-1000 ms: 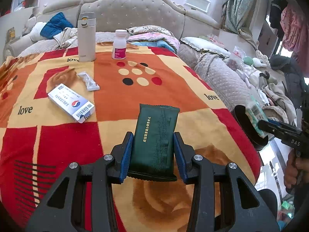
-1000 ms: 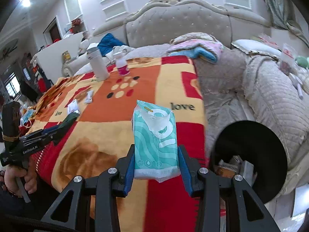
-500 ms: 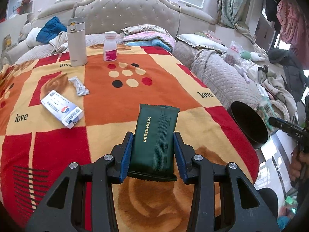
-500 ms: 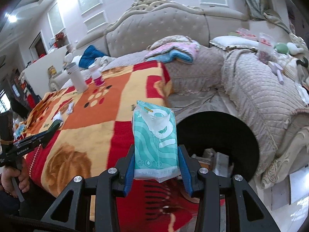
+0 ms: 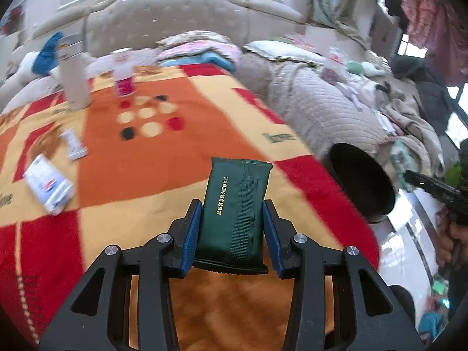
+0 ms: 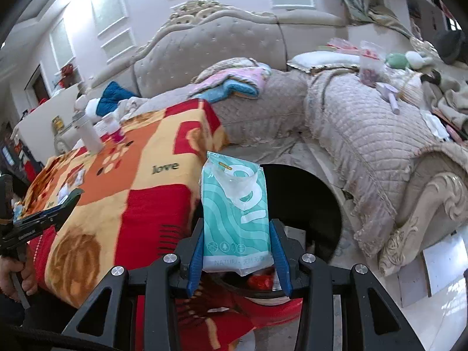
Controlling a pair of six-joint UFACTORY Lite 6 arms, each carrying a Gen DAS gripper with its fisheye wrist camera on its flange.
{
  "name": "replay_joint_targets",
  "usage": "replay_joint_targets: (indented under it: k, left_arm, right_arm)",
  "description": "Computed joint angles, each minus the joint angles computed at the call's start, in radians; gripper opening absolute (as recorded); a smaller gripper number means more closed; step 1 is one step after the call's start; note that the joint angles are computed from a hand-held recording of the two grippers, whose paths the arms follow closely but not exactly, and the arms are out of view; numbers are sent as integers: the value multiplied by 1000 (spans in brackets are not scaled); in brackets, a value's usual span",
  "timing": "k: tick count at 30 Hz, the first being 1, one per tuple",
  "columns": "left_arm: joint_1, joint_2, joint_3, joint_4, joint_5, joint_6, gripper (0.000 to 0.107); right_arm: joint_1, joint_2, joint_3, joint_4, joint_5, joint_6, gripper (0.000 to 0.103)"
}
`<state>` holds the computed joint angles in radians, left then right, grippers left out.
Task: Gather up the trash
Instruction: 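Carry the tissue pack and green pouch over the black bin, then open both tools to drop the tissue pack and pouch into the bin, then grasp the white sachet with the right tool while the left tool grasps the white medicine box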
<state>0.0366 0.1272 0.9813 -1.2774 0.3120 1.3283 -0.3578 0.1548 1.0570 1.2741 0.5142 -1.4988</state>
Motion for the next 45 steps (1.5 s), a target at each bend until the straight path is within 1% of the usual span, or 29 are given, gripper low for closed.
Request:
replay_joint_targets:
  k: [3,6,8,13,16,20,21,22,24,25,27,30,32,34,37,39,41,42,43,45]
  left_arm:
    - [-93,62,89,64,-6,-75,39]
    - [-196,158,225,181,-5,-199,39]
    - [-254,232,322,273,-6,-296,39]
    - [-376,504,680,602,45,-672,39]
    - [-416,655,888,735,105,-823,39]
    - [-442,822,1124,796,202,-921,39]
    - [-452,883,1219,832,247,-965,39]
    - [-459,939,1304,859,292,-992,40]
    - [-475,996,1393,936,327,-1065,40]
    - [-475,994,1387,941,323,-1071,41]
    - [-461,949,1311,904,295,-1042,45]
    - [-424,817,1105,798,218,-946,48]
    - [-399,740,990,759,178,-910,48]
    - [-356,630,829,671,132,-820,48]
    - [-294,483,629,564,86,-700,48]
    - [-221,355,466,460,59,-583,48]
    - [-146,257,349,368,60,-467,48]
    - [-101,205,291,335,59,-416,48]
    - [-45,152,233,303,59,-362,49]
    - [87,75,154,243,78,-245,58]
  right_arm:
    - [-16,46,34,-15,-8,20,40]
    - [-17,95,72,-25,-29,31,40]
    - [-10,133,107,-53,-52,71,40]
    - [-10,220,186,-78,-69,119,40]
    - [-13,258,220,-99,-73,144,40]
    - [-13,306,270,-130,-73,182,40]
    - [-10,318,284,-142,-79,197,43]
    - [-6,328,295,-150,-82,207,48]
    - [-3,343,312,-167,-86,227,50]
    - [-4,346,316,-170,-85,230,50]
    - [-7,337,306,-150,-85,211,50]
    - [-8,322,290,-133,-91,200,50]
    - [-5,308,279,-135,-91,216,50]
    - [1,284,261,-119,-87,218,50]
    - [36,233,218,-81,-90,221,50]
    - [100,187,175,-48,-108,230,51]
    - [192,151,137,-4,-137,226,54]
    - [232,140,120,22,-155,217,60]
    - [309,138,113,40,-190,225,64]
    - [423,163,128,38,-246,262,64]
